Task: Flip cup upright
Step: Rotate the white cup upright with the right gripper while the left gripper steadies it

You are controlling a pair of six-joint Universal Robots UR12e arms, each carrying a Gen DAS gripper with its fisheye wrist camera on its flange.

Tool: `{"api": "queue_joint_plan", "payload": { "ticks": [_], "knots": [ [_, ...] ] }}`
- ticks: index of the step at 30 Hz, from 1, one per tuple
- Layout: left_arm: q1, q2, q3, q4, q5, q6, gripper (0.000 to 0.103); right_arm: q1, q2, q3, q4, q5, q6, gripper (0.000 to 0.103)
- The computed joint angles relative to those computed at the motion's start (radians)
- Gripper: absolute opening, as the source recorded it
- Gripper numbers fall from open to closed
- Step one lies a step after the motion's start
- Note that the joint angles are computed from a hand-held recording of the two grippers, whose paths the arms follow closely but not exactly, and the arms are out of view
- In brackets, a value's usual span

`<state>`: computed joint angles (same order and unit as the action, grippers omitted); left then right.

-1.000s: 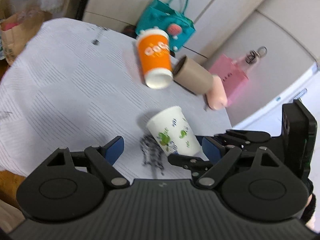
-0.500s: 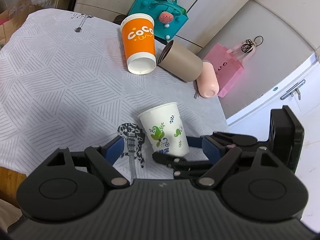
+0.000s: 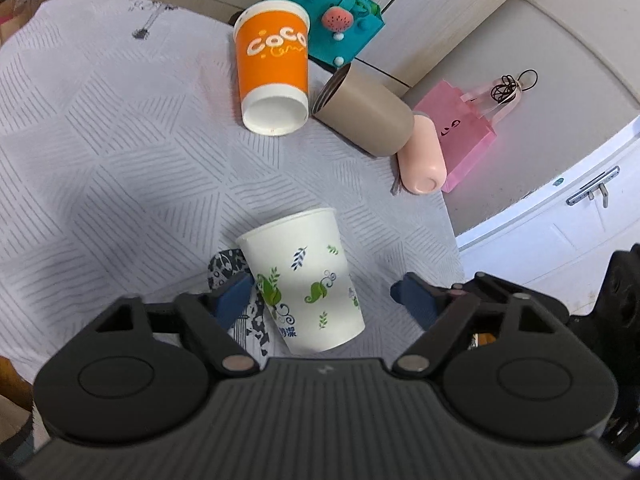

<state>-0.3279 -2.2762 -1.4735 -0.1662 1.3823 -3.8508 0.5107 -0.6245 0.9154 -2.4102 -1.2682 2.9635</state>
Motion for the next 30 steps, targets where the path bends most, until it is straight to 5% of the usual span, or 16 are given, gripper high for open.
{"api": "queue_joint_plan", "payload": {
  "ticks": [3, 6, 13, 19, 23, 30],
  "knots": [
    [0.008, -0.008, -0.003, 0.015, -0.036, -0.03, 0.063, -0.006, 0.014, -0.024, 0.013, 0.032, 0.002, 0.086],
    [0.012, -0.017, 0.0, 0.021, -0.052, -0.057, 0.054, -0.01, 0.026, -0.053, 0.056, 0.064, -0.017, 0.066],
    [0.013, -0.03, 0.022, -0.004, -0.05, -0.063, 0.051, -0.003, 0.079, -0.183, 0.198, 0.0, -0.042, 0.07],
    [0.013, -0.033, 0.036, -0.031, -0.046, -0.043, 0.051, -0.021, 0.15, -0.323, 0.37, 0.084, -0.004, 0.069],
    [0.01, -0.038, 0.044, -0.018, -0.033, -0.001, 0.051, -0.022, 0.124, -0.255, 0.271, 0.089, 0.008, 0.068],
    [0.001, -0.042, 0.024, 0.078, 0.014, 0.118, 0.055, -0.015, 0.069, -0.087, -0.033, 0.068, 0.017, 0.068]
  ]
}}
